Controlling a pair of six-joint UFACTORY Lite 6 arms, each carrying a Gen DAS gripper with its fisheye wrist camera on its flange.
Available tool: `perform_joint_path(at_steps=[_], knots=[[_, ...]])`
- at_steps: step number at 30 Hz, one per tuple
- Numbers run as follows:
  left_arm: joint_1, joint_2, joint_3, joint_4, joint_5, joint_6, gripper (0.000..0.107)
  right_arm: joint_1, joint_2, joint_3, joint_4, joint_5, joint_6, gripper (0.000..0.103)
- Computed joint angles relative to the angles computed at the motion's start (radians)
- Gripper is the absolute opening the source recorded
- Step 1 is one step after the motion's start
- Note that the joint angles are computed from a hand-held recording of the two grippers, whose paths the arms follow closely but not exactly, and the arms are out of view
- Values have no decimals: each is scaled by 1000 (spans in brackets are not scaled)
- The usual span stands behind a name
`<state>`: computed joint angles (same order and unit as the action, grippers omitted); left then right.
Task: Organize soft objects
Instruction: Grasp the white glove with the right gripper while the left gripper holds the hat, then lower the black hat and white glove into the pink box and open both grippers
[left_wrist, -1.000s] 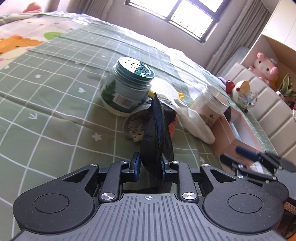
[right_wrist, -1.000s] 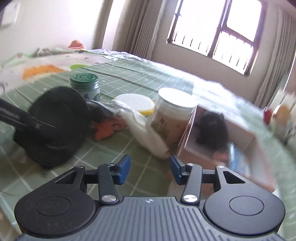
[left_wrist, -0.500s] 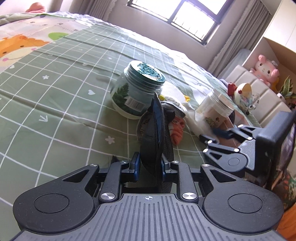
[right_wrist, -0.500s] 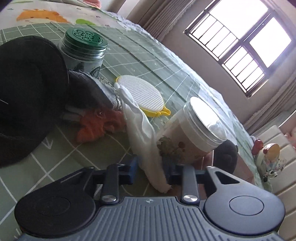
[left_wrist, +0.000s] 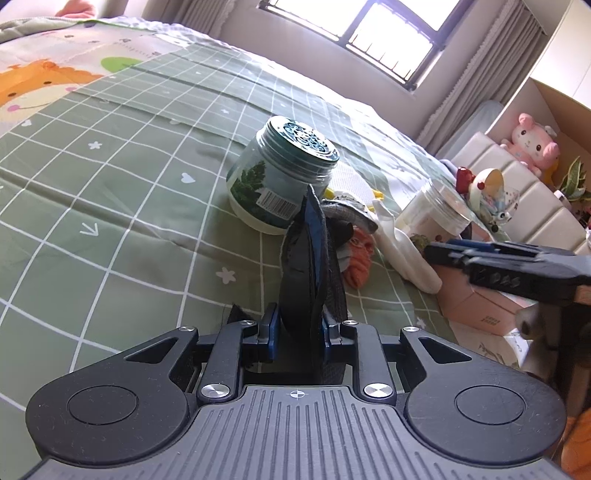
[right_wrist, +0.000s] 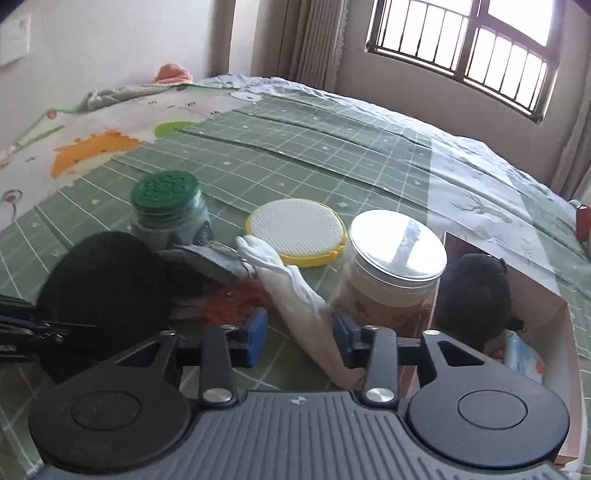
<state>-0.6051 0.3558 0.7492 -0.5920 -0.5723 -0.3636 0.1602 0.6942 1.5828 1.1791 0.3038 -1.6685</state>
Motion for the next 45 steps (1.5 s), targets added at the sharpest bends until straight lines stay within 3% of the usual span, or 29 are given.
perform_joint_path(at_steps=[4,8,11,13,15,18,23,25,26,28,35,40,45], knots=[[7,3,-12,32,-15,-35,24,44,120,116,-290,-83,258,47],[10,8,-11,43,-14,-42,24,55,251,292,-605,7,643,47],[10,15,0,31,-1,-24,24,1,311,435,-500,298,649,50],[11,21,9,29,4,-20,24,-30,279,410,-381,404,555,49],[8,24,16,13,7,-9,24,-27,203,307,-310,342,447,49],[-9,24,22,-40,2,33,24,38,148,188,-282,87,319,50],[-17,27,47,-112,25,107,24,90,290,331,-652,-23,685,48],[-22,29,61,-152,39,149,24,86,321,367,-671,-9,728,44],[-28,28,69,-180,43,179,24,86,318,362,-641,-7,709,30],[-36,28,81,-220,46,223,24,83,316,376,-670,18,752,15],[-55,-20,101,-265,12,286,23,18,167,308,-431,193,574,8],[-44,-102,255,-483,13,669,23,-53,87,428,-345,417,578,8],[-40,-40,583,-714,1,1108,23,-142,100,676,-310,562,641,8]])
